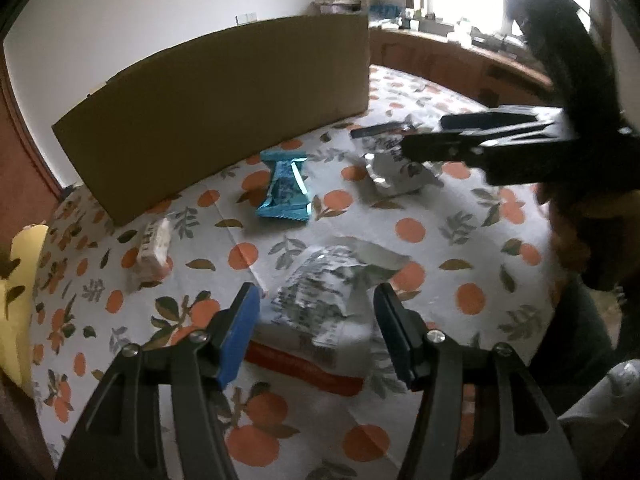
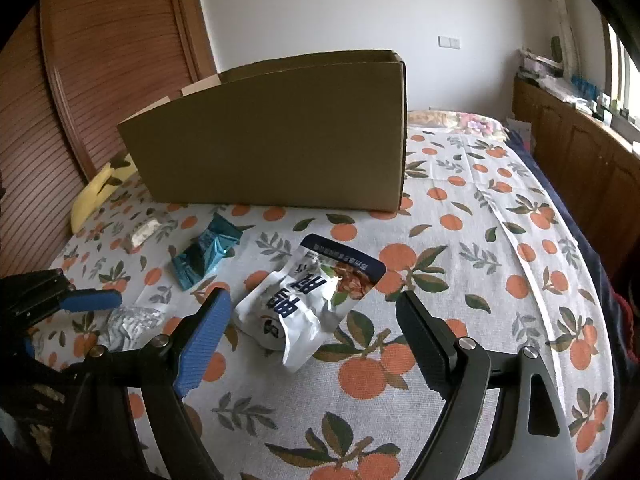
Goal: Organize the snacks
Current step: 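Grasp the white-and-red wrapper with the left tool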
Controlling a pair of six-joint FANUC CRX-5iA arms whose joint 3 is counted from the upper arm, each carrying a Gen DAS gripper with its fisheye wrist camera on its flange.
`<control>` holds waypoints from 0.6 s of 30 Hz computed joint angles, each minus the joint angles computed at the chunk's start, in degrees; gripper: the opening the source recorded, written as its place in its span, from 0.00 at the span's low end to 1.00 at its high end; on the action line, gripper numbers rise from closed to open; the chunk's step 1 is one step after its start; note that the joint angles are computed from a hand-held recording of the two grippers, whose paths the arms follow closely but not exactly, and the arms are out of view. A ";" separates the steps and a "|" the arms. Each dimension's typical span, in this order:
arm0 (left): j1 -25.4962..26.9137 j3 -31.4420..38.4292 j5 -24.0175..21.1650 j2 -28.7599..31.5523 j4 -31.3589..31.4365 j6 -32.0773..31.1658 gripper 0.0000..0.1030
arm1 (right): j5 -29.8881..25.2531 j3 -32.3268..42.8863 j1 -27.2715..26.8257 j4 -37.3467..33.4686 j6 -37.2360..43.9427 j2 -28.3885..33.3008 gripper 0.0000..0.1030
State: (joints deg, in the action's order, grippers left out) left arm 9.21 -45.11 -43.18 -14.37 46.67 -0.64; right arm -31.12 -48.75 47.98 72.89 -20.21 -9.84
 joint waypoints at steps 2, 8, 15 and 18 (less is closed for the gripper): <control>0.06 0.62 -0.57 0.82 -0.07 0.46 0.58 | -0.12 -0.09 0.00 0.37 -0.15 -0.02 0.84; -0.04 2.95 -2.40 3.00 -1.35 3.00 0.58 | -0.23 0.08 0.14 0.08 0.39 0.15 0.84; 0.78 2.26 -3.31 2.32 -0.75 3.18 0.48 | -0.33 0.01 -0.03 1.09 -0.43 0.44 0.84; -0.05 0.52 -0.63 0.40 -0.08 1.73 0.42 | -0.27 0.00 0.02 0.82 -0.33 0.35 0.84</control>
State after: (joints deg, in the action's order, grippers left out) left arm 9.16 -44.59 -43.81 -13.97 46.59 1.08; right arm -31.39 -48.75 48.01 73.71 -20.54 -9.49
